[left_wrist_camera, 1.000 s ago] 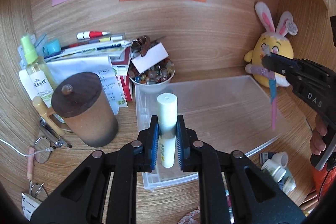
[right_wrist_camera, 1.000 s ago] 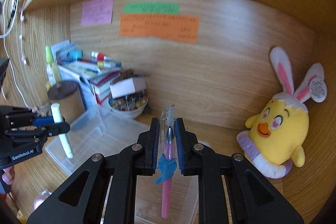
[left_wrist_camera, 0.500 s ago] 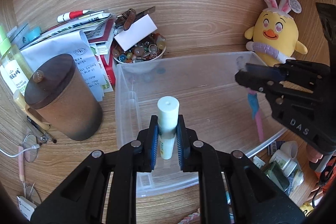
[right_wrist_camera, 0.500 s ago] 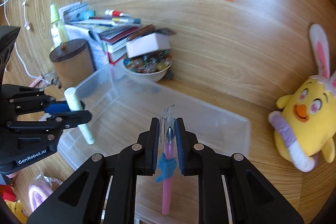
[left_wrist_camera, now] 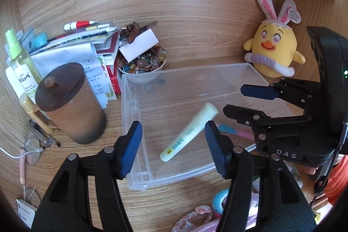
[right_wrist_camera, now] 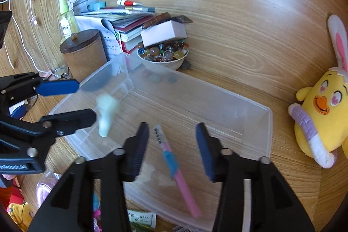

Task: Organize objects
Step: 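Carry the glue stick and pink pen into the clear box and release both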

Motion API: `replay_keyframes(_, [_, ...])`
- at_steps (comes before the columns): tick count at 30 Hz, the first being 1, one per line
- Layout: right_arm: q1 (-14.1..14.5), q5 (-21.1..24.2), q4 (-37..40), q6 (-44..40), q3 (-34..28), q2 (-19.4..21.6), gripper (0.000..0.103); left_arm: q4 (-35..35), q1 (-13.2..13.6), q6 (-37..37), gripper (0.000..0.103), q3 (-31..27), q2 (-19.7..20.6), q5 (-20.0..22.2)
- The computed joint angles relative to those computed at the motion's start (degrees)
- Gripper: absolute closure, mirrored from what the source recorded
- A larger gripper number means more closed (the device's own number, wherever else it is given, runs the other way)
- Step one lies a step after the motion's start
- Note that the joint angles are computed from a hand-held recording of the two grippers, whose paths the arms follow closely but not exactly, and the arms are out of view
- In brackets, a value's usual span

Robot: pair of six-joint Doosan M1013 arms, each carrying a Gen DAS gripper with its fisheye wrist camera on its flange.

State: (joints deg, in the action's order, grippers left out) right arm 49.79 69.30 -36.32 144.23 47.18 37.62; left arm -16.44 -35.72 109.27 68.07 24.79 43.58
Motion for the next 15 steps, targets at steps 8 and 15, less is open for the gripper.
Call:
replay_keyframes(8, [1.8, -0.2, -3.9, 5.2, 3.8, -2.8, 0.034, -0.9, 0.3, 0.3, 0.012, 3.7, -3.2, -3.5])
replay_keyframes(15, [4.2, 0.7, -8.0, 13.1, 9.3, -6.3, 0.029, -2.5, 0.6, 1.4, 0.005, 7.3, -5.4, -2.9])
